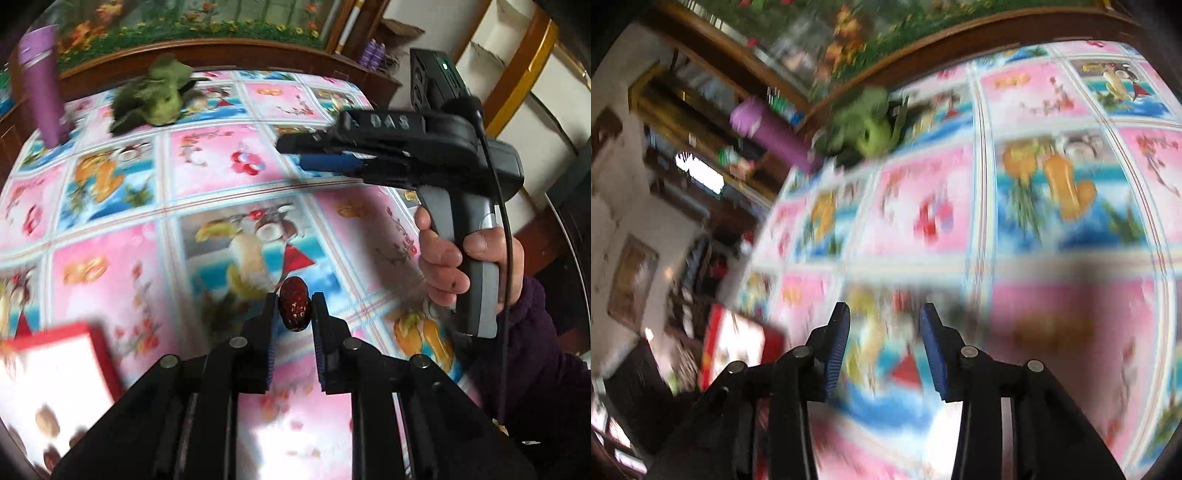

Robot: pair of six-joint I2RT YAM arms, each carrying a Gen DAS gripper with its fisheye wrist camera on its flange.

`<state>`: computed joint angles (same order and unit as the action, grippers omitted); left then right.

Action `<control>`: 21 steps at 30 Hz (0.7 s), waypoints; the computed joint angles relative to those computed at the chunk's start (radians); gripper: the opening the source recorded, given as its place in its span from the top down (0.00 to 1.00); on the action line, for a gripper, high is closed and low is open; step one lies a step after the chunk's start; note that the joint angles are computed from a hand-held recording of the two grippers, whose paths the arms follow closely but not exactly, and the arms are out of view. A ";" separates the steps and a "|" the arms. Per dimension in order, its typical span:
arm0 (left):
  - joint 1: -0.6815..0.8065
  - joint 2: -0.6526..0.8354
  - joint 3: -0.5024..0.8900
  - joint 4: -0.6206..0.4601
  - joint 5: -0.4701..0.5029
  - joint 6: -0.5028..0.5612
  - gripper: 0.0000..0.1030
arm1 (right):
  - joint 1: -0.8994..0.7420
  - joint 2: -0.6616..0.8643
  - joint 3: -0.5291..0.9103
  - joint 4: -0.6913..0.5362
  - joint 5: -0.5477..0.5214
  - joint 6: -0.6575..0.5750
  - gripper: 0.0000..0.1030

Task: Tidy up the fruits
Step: 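Grasp a red date with the left gripper while the right grasps a brown kiwi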

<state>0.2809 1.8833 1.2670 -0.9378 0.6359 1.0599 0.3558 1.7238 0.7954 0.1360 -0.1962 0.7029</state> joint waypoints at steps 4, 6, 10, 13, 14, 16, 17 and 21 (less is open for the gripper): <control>0.101 0.013 0.005 -0.077 0.020 0.064 0.81 | 0.052 -0.139 -0.158 -0.010 0.005 -0.036 0.61; 0.159 -0.004 -0.014 -0.126 0.033 0.148 0.81 | 0.076 -0.243 -0.266 -0.008 0.020 -0.034 0.61; 0.258 -0.070 -0.075 -0.160 0.032 0.287 0.81 | 0.109 -0.431 -0.415 -0.032 0.038 0.006 0.61; 0.307 -0.073 -0.079 -0.178 0.021 0.349 0.81 | 0.147 -0.576 -0.505 -0.066 0.050 0.051 0.61; 0.317 -0.064 -0.076 -0.194 0.019 0.371 0.81 | 0.165 -0.648 -0.541 -0.092 0.080 0.080 0.61; 0.338 -0.069 -0.101 -0.196 0.008 0.399 0.81 | 0.210 -0.838 -0.605 -0.196 0.174 0.135 0.61; 0.336 -0.080 -0.134 -0.176 -0.006 0.403 0.81 | 0.220 -0.911 -0.622 -0.242 0.205 0.149 0.61; 0.338 -0.128 -0.242 -0.136 -0.032 0.439 0.81 | 0.250 -1.079 -0.610 -0.468 0.418 0.176 0.61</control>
<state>0.6188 1.7558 1.0248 -1.0735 0.6043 1.4988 0.6059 0.6444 0.1851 -0.3321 0.2221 0.8794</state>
